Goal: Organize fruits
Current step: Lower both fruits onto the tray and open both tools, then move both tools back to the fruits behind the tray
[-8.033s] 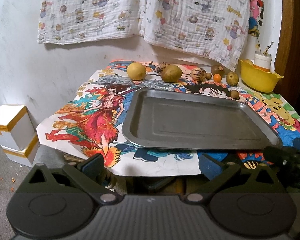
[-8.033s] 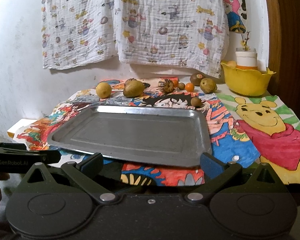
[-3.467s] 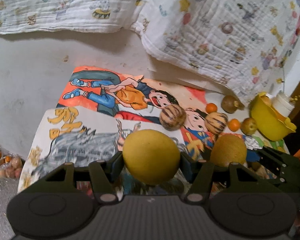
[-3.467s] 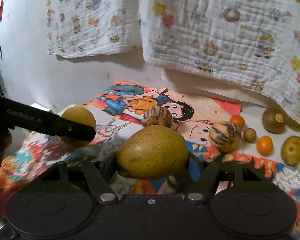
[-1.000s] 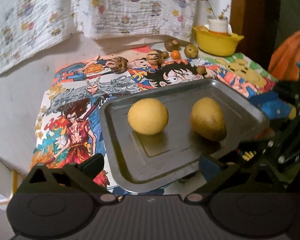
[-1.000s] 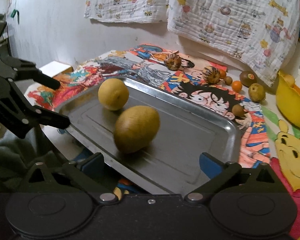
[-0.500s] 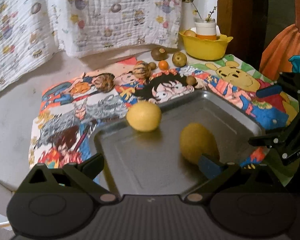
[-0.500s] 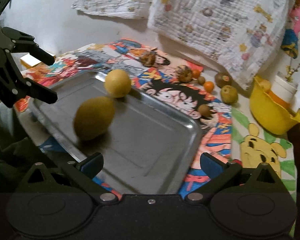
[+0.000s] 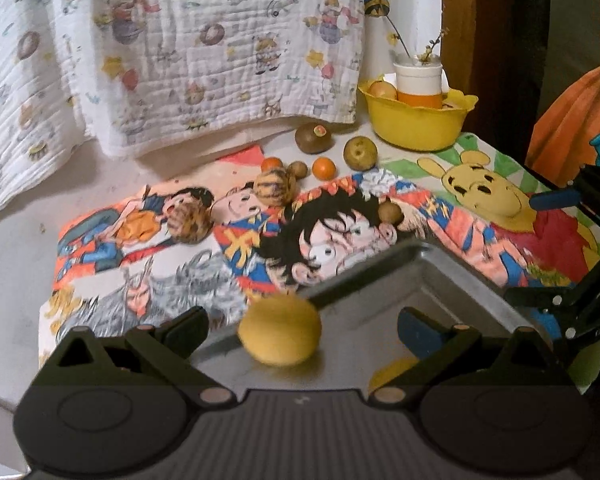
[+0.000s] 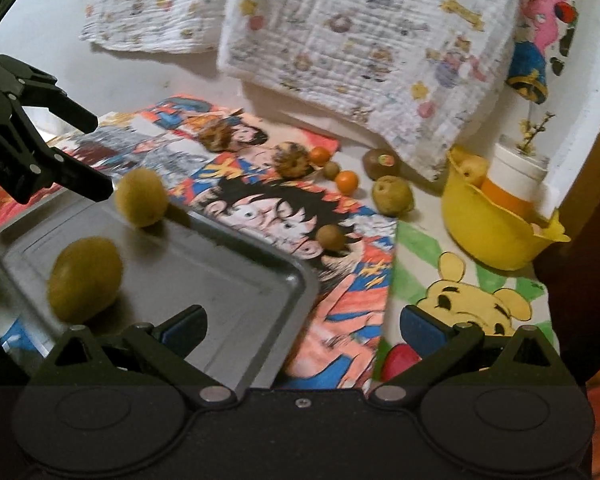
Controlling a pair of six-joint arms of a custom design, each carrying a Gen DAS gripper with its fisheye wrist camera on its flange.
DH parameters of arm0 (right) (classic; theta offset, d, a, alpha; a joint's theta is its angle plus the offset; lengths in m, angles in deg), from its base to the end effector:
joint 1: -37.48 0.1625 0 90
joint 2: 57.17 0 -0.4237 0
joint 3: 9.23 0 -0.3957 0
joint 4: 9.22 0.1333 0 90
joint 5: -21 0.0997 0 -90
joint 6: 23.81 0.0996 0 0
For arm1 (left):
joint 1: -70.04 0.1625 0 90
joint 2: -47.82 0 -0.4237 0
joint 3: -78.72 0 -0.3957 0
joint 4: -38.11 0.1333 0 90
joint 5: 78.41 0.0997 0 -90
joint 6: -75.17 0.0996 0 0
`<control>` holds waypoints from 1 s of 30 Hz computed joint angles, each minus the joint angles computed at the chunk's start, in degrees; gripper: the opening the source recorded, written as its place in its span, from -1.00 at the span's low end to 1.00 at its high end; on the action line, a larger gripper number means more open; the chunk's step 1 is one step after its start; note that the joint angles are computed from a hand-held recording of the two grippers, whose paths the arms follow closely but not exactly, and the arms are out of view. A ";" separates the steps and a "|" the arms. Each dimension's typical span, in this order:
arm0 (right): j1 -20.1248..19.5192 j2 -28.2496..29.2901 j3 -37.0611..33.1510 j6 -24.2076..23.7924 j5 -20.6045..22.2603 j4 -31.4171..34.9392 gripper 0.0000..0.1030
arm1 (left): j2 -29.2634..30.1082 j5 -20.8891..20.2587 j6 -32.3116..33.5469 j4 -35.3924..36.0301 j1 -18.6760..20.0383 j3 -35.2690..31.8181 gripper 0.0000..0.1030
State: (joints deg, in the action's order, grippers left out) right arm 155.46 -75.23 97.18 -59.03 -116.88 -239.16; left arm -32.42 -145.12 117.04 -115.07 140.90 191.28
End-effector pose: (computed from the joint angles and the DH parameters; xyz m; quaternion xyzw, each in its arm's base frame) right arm 0.3004 -0.4388 -0.0651 0.2808 -0.7934 0.3739 0.3897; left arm -0.0135 -0.5656 0.3411 0.4330 0.8407 -0.2171 0.2421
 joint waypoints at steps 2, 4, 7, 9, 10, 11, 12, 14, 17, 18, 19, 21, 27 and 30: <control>-0.37 0.09 -0.95 -0.36 0.35 -0.70 0.99 | 1.69 -0.35 0.16 -0.29 0.07 -1.37 0.99; -0.65 0.25 -2.02 -0.81 0.82 -1.35 0.99 | 3.26 -0.30 0.09 -0.48 0.06 -2.63 0.99; -0.97 0.52 -4.07 -0.74 1.03 -1.78 0.99 | 5.37 -0.42 0.54 -0.59 0.15 -4.45 0.99; -1.23 0.48 -5.13 -0.15 1.67 -1.64 0.99 | 6.71 -0.49 1.10 -0.71 0.22 -5.65 0.99; -1.32 0.62 -5.84 0.00 1.74 -1.58 0.99 | 7.34 -0.64 1.30 -0.73 0.29 -6.22 0.99; -1.37 0.79 -6.58 0.07 1.61 -1.33 0.99 | 8.09 -0.83 1.46 -0.63 0.37 -6.96 0.99; -1.45 1.06 -7.48 0.01 1.40 -0.98 0.99 | 8.73 -0.93 1.48 -0.58 0.38 -7.54 0.99; -1.61 1.87 -9.38 -0.69 0.66 -0.72 0.99 | 9.95 -1.46 1.60 -0.35 0.57 -8.82 0.99; -2.02 3.29 -12.32 -1.87 -0.48 -0.84 0.99 | 12.21 -2.18 2.14 -1.07 0.93 -10.90 0.99; -2.27 3.54 -12.99 -1.55 -0.48 -0.43 0.99 | 13.07 -2.49 2.79 -1.81 1.10 -11.52 0.99; -2.56 3.67 -13.57 -0.90 -0.45 0.40 0.99 | 13.89 -2.56 3.39 -2.47 1.22 -12.12 0.99; -3.11 3.97 -14.66 0.41 -0.64 2.15 0.99 | 15.57 -2.27 4.42 -3.85 1.36 -13.28 0.99; -5.10 5.20 -18.09 4.60 0.17 6.56 0.98 | 21.00 -3.48 6.01 -5.72 2.76 -18.22 0.99; -5.78 6.05 -19.68 5.37 0.48 8.02 0.93 | 23.64 -3.44 5.85 -6.50 3.38 -20.52 0.99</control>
